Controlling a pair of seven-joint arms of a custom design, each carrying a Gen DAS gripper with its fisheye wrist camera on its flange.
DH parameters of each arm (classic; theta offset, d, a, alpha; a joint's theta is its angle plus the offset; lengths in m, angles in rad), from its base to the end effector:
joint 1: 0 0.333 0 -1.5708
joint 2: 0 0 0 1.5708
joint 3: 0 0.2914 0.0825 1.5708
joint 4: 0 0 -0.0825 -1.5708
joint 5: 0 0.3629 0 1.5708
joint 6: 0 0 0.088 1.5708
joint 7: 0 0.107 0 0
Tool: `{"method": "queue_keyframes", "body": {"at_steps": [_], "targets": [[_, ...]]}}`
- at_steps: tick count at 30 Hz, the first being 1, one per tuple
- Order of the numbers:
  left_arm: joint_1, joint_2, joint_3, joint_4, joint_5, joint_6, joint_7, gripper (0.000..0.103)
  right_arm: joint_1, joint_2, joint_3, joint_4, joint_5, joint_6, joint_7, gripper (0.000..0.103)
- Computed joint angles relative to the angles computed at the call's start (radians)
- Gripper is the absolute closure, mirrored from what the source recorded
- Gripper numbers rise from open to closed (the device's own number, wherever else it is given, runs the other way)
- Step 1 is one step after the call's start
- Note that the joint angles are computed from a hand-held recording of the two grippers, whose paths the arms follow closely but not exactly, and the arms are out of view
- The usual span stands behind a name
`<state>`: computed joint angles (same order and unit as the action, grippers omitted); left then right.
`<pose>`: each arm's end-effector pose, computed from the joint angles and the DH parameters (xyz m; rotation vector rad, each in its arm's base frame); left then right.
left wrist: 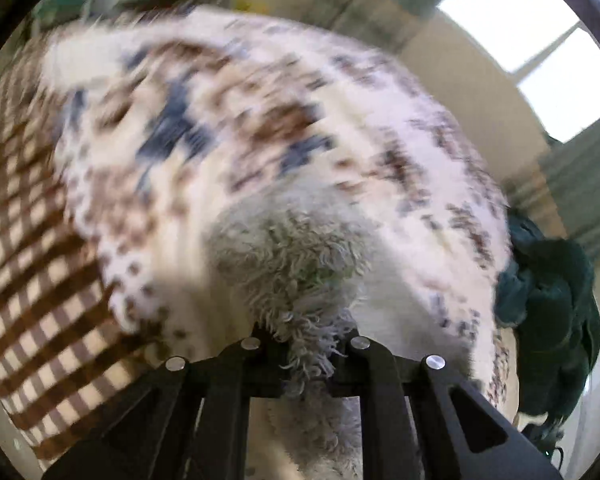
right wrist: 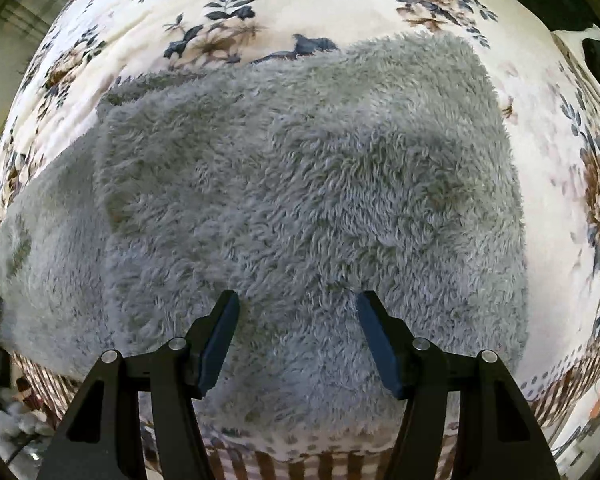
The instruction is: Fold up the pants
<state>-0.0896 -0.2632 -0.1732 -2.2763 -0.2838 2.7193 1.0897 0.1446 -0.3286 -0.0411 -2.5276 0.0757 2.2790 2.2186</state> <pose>0.4875 -0.1266 0.5278 -2.3703 1.5302 -1.0397 0.4200 0.0456 0.3892 -1.4320 2.6809 0.0535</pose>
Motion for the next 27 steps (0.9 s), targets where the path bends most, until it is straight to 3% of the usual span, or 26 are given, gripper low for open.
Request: {"method": "queue_keyframes", "body": {"at_steps": [6,10,15,22,23,25,27], "targets": [[-0.098,0.019,-0.024,0.141,-0.055,0.032,0.122,0.093,-0.032,-0.143,-0.035,-0.092,-0.021,-0.014,-0.043,0.038],[-0.201,0.073,-0.055,0.265,-0.159,-0.008,0.216,0.093,-0.083,-0.241,-0.061,-0.135,-0.043,-0.05,-0.045,0.038],[-0.313,0.186,-0.129,0.415,-0.25,-0.108,0.272,0.093,-0.177,-0.356,-0.105,-0.17,-0.103,-0.121,-0.063,0.038],[-0.425,0.384,-0.208,0.592,-0.17,-0.256,0.264,0.093,-0.357,-0.459,-0.184,-0.231,-0.196,-0.187,-0.105,0.038],[-0.442,0.422,-0.207,0.64,-0.116,-0.318,0.221,0.091,-0.383,-0.471,-0.201,-0.24,-0.202,-0.195,-0.118,0.038],[-0.465,0.493,-0.199,0.748,-0.042,-0.458,0.157,0.077,-0.419,-0.483,-0.222,-0.254,-0.202,-0.201,-0.137,0.036],[-0.482,0.54,-0.195,0.833,-0.003,-0.564,0.13,0.055,-0.453,-0.497,-0.252,-0.27,-0.194,-0.189,-0.17,0.028]]}}
